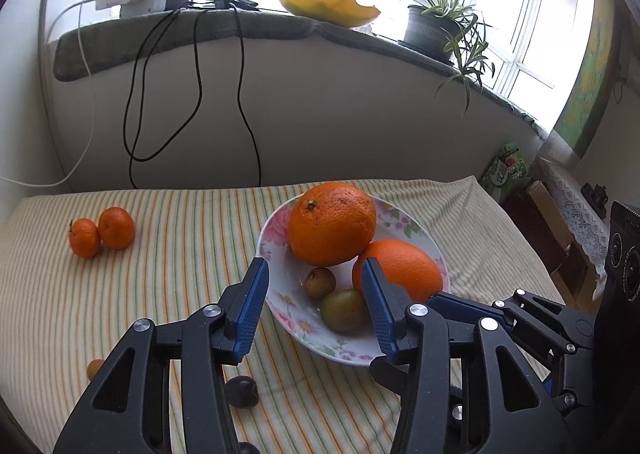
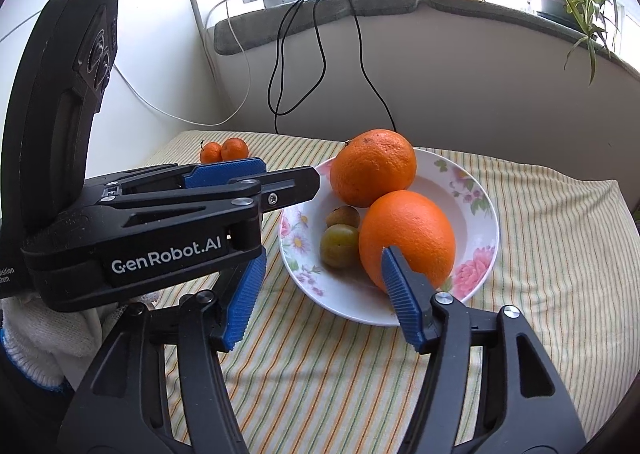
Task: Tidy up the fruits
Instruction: 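Lower the kiwi and brown fruit into the white plate, opening both tools, then close the left tool on a small tangerine while the right tool grasps a dark plum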
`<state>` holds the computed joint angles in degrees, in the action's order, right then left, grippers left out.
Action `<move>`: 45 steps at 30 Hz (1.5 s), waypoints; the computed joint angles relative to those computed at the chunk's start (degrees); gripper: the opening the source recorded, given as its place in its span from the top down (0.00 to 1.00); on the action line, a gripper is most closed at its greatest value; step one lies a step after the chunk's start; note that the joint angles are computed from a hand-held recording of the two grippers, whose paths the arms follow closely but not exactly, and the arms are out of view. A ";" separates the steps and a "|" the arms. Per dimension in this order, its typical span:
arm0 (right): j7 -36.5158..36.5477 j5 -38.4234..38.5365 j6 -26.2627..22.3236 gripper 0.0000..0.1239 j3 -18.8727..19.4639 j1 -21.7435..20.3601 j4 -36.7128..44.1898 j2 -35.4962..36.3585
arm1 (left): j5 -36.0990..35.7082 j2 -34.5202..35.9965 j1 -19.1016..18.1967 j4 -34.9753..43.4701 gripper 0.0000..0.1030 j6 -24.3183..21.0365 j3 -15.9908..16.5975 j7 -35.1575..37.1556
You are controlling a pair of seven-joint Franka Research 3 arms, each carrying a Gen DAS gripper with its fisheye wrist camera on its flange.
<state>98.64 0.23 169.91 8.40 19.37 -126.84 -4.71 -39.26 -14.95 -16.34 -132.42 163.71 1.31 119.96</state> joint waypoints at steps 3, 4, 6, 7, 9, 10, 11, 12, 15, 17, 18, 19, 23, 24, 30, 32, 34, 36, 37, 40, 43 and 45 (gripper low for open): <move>0.28 -0.17 0.17 0.49 0.08 -0.05 -0.37 -0.33 | 0.76 -0.60 0.24 -0.62 0.54 0.41 -0.28 -0.46; 0.48 -0.26 0.18 0.48 0.15 -0.07 -0.45 -0.46 | 1.30 -0.89 0.32 -0.95 0.54 0.70 -0.41 -0.82; 0.60 -0.21 0.47 0.46 0.25 -0.04 -0.81 -0.78 | 1.96 -1.61 0.07 -1.66 0.54 1.16 -0.19 -1.14; 0.90 -0.53 0.66 0.45 0.39 -0.15 -0.99 -0.92 | 2.21 -2.02 -0.11 -2.06 0.54 1.48 -0.03 -1.37; 1.37 -0.94 0.75 0.44 0.64 -0.26 -1.22 -1.16 | 2.91 -2.73 -0.47 -2.76 0.54 2.08 0.39 -1.95; 1.27 -0.78 0.73 0.44 0.67 -0.17 -1.30 -1.25 | 3.36 -3.12 -0.64 -3.11 0.54 2.36 0.59 -2.30; 1.36 -0.82 0.71 0.44 0.76 -0.17 -1.43 -1.38 | 3.79 -3.52 -0.85 -3.47 0.54 2.61 0.85 -2.59; 1.38 -0.81 0.63 0.44 0.83 -0.14 -1.52 -1.50 | 4.14 -3.97 -1.16 -3.87 0.54 2.90 1.20 -2.75; 1.82 -1.37 0.37 0.40 1.20 -0.19 -1.59 -1.69 | 5.34 -5.21 -1.91 -5.06 0.54 3.65 2.31 -3.60; 1.94 -1.74 0.63 0.37 1.39 -0.15 -1.67 -1.76 | 6.24 -5.75 -2.35 -5.64 0.54 3.92 3.17 -3.89; 2.00 -1.95 0.74 0.36 1.50 -0.11 -1.69 -1.79 | 7.05 -6.05 -2.23 -6.00 0.54 4.01 3.27 -4.39; 1.87 -1.92 0.82 0.36 1.54 0.01 -1.73 -1.82 | 7.61 -6.41 -2.31 -6.37 0.54 4.00 3.64 -4.69; 1.97 -2.49 0.61 0.32 1.93 0.29 -1.46 -1.63 | 9.19 -8.20 -2.87 -8.26 0.49 4.50 5.25 -5.80; 1.92 -2.56 0.54 0.32 1.99 0.44 -1.40 -1.55 | 9.73 -8.61 -2.81 -8.68 0.49 4.54 5.48 -6.31; 0.28 -0.66 0.72 0.32 1.79 1.98 -1.42 -1.06 | 13.29 -10.78 -1.68 -11.60 0.49 5.01 7.51 -8.74; -0.07 -0.41 0.82 0.32 1.87 2.30 -1.49 -0.89 | 14.51 -11.27 -0.91 -12.49 0.49 4.97 8.07 -9.93; -1.24 0.61 0.65 0.32 1.74 2.91 -1.25 -0.46 | 15.03 -11.89 -0.68 -13.43 0.49 5.11 9.09 -10.78; -2.65 1.87 0.37 0.32 1.59 3.57 -1.01 -0.08 | 15.73 -12.51 -0.37 -14.45 0.49 5.26 10.07 -11.13; -3.11 2.21 0.26 0.32 1.60 3.82 -1.09 -0.05 | 16.11 -12.78 -0.13 -14.85 0.49 5.13 10.48 -11.38; -5.10 3.75 0.20 0.32 1.53 4.65 -1.18 0.14 | 16.42 -13.43 0.16 -15.91 0.49 4.63 11.89 -11.98; -7.81 6.40 -0.44 0.32 1.38 5.69 -0.87 0.69 | 16.14 -14.26 0.13 -17.08 0.49 4.46 12.95 -12.40; -9.27 7.42 -0.84 0.32 1.45 6.19 -0.63 1.12 | 15.87 -15.00 -0.52 -17.90 0.50 4.21 13.79 -11.97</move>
